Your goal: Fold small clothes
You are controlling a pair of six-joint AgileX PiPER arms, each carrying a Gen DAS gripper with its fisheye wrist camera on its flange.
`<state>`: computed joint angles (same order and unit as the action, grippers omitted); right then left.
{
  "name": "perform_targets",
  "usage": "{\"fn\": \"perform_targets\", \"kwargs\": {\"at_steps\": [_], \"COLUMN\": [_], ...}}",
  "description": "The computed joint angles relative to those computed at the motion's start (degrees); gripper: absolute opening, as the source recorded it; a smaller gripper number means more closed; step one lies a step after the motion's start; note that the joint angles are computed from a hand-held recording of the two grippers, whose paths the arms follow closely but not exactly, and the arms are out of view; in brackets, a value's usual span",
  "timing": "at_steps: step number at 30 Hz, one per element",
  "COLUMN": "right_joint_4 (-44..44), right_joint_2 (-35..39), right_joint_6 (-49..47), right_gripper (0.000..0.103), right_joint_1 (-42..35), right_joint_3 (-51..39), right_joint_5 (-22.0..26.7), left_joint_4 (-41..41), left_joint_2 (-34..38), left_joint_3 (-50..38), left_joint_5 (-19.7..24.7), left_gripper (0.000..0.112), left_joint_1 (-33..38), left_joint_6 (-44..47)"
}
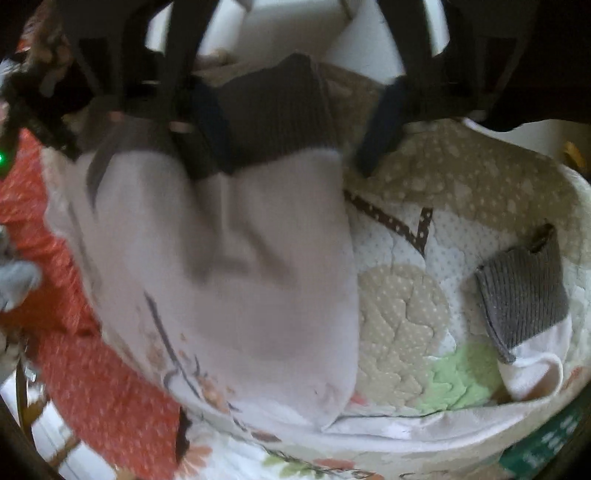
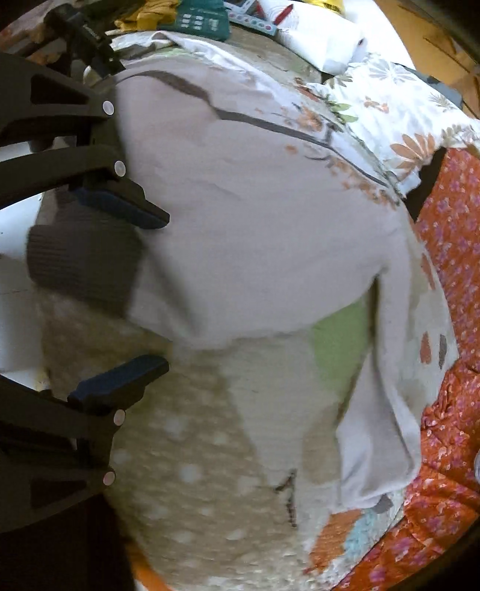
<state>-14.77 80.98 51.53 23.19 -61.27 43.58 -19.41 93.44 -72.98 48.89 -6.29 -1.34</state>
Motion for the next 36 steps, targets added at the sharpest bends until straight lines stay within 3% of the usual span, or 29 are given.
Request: {"fn": "perform_targets", "kwargs": {"at_steps": [1,2,4,7,12,17,19,21,22,24,28,32,33,36], "right_joint_4": [-0.45,0.76,8.95,14.31,21.19,25.26,28.40,30.37,30.48,28.04,23.26,34.81,37.06,33.69], "right_joint_2": [0.29,0.20,-0.24,-3.57,-9.55,-8.67,-8.47,-8.98,-8.87,-8.36,-3.82,4.42,7.30,15.69], "right_joint_6": [-0.34,-2.02,-9.94,-13.02,-17.80,-21.46,-25.22,-28.16,-28.71,-27.28,-25.78,-29.81,-29.60,-22.13], "right_gripper": [0.072,0.066,0.012,0.008,0.008,0.010,0.011,0.014,0.021,0.034,0.047,0.057,0.063,0.063], "right_joint_1": [0.73,0.84,-2.53,-5.12,-7.34,-7.44,-10.05,-14.24,-16.33,-20.60,-28.32,-37.31,-38.61,-37.86], "right_joint_3": [-0.48,-0.57,-0.66,0.51,4.02,3.72,3.40,2.40,1.31,-2.59,-13.16,-23.00,-25.67,-34.26], "right_joint_5": [0.21,-0.66,-2.66,-2.83,0.52,2.86,2.97,3.42,3.81,5.80,9.52,11.65,12.24,14.50], "left_joint_4": [0.61,-1.08,-5.97,-6.06,-13.37,-15.42,-15.80,-14.70,-12.92,-7.82,-1.37,-0.68,-0.54,1.64], "left_joint_2": [0.55,0.84,-0.54,-4.93,-10.58,-12.83,-12.89,-11.65,-10.58,-6.26,6.64,21.98,23.92,27.04], "left_joint_3": [-1.13,-2.57,-2.51,-2.76,0.52,0.12,-1.78,-4.78,-6.91,-13.79,-31.90,-52.20,-54.12,-54.50], "left_joint_5": [1.18,3.52,5.48,7.53,12.98,13.24,12.49,10.85,9.38,7.86,8.46,14.25,14.45,14.15], "left_gripper": [0.007,0.006,0.006,0.006,0.007,0.011,0.037,0.053,0.055,0.058,0.070,0.070,0.070,0.070], "left_joint_1": [-0.15,0.94,5.47,10.14,20.26,19.62,18.03,16.21,14.24,9.64,2.87,0.48,0.15,-0.48], "left_joint_6": [-0.32,0.39,4.09,2.98,10.58,13.09,12.37,11.62,10.42,6.57,1.66,-1.28,-1.46,-1.84]}}
